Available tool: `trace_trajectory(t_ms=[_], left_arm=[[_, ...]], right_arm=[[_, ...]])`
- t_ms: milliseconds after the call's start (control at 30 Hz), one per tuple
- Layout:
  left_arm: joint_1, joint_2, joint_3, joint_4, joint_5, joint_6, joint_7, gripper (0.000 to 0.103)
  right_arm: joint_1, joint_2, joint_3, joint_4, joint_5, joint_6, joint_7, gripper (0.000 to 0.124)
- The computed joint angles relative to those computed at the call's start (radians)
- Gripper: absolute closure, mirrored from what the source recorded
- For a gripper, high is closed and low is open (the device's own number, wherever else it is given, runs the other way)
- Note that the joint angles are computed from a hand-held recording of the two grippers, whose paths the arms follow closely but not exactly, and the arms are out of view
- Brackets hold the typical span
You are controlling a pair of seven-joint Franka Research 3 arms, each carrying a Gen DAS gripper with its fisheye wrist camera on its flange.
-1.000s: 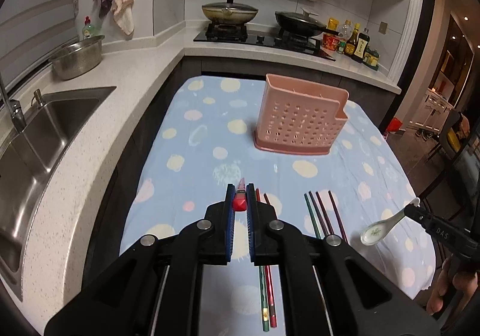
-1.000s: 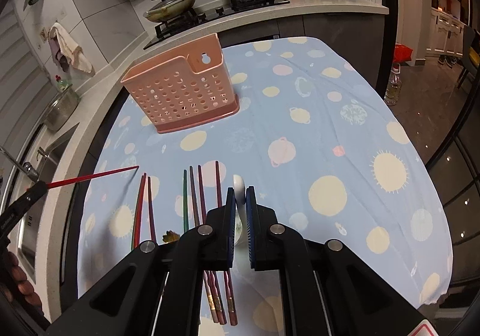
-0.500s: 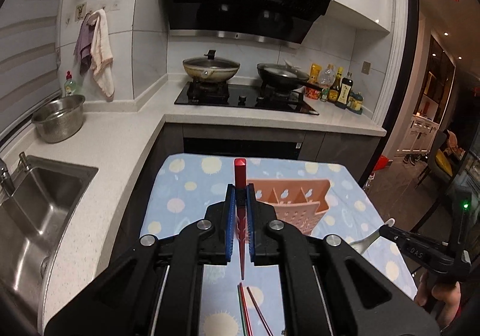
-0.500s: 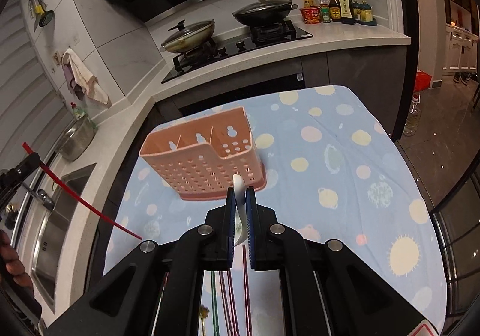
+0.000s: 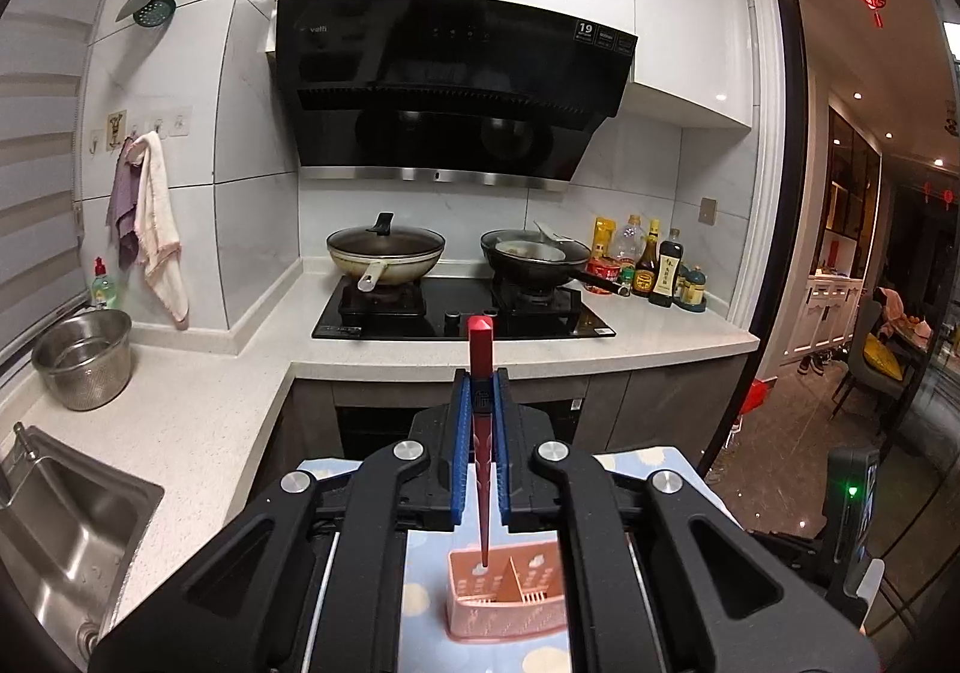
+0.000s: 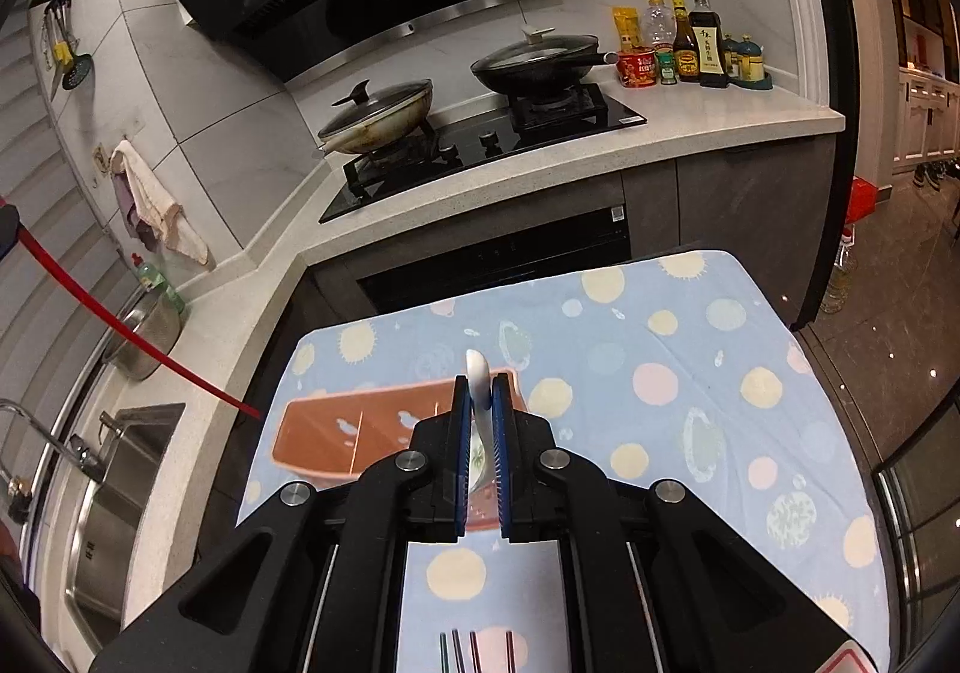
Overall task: Organize utensils
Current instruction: 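Lift the red chopstick with the left tool while the right tool carries the spoon to the pink holder, then lower the red chopstick into the pink holder and open the left tool while the right tool releases the spoon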
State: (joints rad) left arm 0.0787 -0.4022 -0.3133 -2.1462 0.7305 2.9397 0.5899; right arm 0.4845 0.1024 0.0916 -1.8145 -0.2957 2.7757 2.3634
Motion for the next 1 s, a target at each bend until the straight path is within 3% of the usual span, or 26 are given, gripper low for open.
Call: trace_trajectory(t_ms=[400, 533, 633, 700, 1000], left_arm=[[-0.064, 0.158, 0.056, 0.014, -0.044, -0.020, 0.013, 0.096], [-0.077, 0.169, 0.069, 0.003, -0.056, -0.038, 0.010, 0.094], [-0.058, 0.153, 0.052, -0.011, -0.008, -0.055, -0.054, 0.061], [-0.049, 0.136, 0.044, -0.024, 0.032, -0.061, -0.094, 0.058], [-0.098, -0.011, 0.063, -0.170, -0.067, -0.101, -0.053, 0.053]], right_arm=[[0.028, 0.147, -0.030, 0.104, 0.103, -0.066, -0.081, 0.117], [0.061, 0.140, -0.063, 0.095, 0.050, -0.065, -0.041, 0.113], [0.072, 0.115, -0.076, 0.071, -0.013, -0.053, 0.004, 0.103], [0.070, 0.091, -0.073, 0.050, -0.038, -0.048, 0.024, 0.099], [0.026, -0.091, 0.003, -0.143, -0.157, -0.052, 0.124, 0.091]])
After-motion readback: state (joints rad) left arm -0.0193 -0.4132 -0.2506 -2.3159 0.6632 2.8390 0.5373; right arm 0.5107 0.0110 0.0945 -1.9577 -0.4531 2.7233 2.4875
